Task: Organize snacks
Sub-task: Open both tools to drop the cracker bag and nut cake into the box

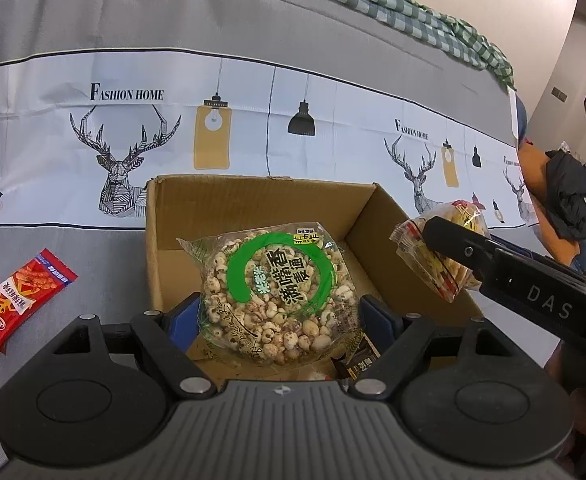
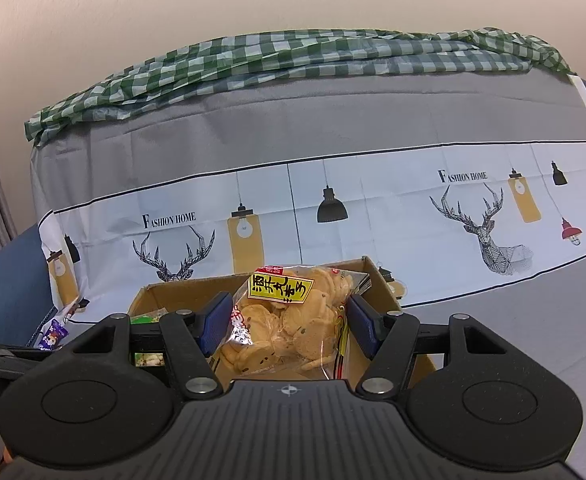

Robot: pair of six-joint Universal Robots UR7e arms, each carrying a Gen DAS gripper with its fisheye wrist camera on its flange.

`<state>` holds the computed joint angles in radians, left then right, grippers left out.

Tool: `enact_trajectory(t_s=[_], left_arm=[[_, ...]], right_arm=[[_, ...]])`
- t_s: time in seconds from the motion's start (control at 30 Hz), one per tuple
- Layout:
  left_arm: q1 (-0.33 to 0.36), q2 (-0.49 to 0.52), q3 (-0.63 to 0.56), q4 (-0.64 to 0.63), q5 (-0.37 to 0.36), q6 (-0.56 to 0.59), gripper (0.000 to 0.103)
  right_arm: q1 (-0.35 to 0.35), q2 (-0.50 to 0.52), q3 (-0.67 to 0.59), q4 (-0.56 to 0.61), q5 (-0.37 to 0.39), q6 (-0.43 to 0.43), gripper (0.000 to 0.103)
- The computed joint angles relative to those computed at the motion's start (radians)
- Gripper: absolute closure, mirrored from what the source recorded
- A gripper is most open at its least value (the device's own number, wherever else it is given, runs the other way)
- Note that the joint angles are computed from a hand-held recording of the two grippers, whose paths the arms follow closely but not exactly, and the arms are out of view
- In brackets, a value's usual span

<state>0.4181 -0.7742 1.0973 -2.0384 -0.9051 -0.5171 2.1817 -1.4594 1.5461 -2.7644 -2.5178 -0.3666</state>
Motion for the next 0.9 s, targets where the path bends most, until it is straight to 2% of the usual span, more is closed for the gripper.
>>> enact_trajectory(t_s=[0.13,0.23,0.3,0.43,0.5,0.53,0.6,0.67,0.7,0.8,0.9], left_arm=[[0.004,0.007,-0.015,0.015,-0.025,0.001,0.015],[0.008,0.012,-0.028,0.038,-0.041,-0.008,0.012],[0.007,0.012,-0.029,0.045,-0.029,-0.010,0.012],[0.004,0.005,-0.020,0.042,0.008,-0.016,0.012],[0.002,-0.003,-0.012,0.032,0.026,-0.016,0.016],[0.000,-0.009,-0.004,0.021,0.036,-0.012,0.022],[-0.002,-0.022,0.011,-0.005,0.045,0.004,0.036],[-0.005,-0.039,0.029,-0.035,0.048,0.026,0.058],[-0.007,-0.051,0.041,-0.051,0.046,0.039,0.062],[-0.010,-0.078,0.032,0.007,0.043,0.021,0.065],[-0.019,-0.088,0.000,0.150,0.102,0.049,0.065]], right_arm=[[-0.002,-0.002,-0.006,0.029,-0.001,0.016,0.036],[-0.001,0.006,-0.012,0.039,-0.033,0.023,0.020],[0.003,0.014,-0.011,0.000,-0.045,-0.013,0.019],[0.004,0.014,-0.006,-0.014,-0.039,-0.027,0.019],[0.005,0.015,-0.005,-0.018,-0.034,-0.032,0.019],[0.006,0.016,-0.004,-0.025,-0.031,-0.037,0.020],[0.007,0.019,-0.003,-0.035,-0.025,-0.041,0.020],[0.008,0.023,-0.003,-0.041,-0.017,-0.037,0.020],[0.010,0.025,-0.003,-0.047,-0.012,-0.035,0.020],[0.010,0.032,-0.002,-0.057,0.002,-0.016,0.027],[0.012,0.035,0.000,-0.044,0.029,0.027,0.034]])
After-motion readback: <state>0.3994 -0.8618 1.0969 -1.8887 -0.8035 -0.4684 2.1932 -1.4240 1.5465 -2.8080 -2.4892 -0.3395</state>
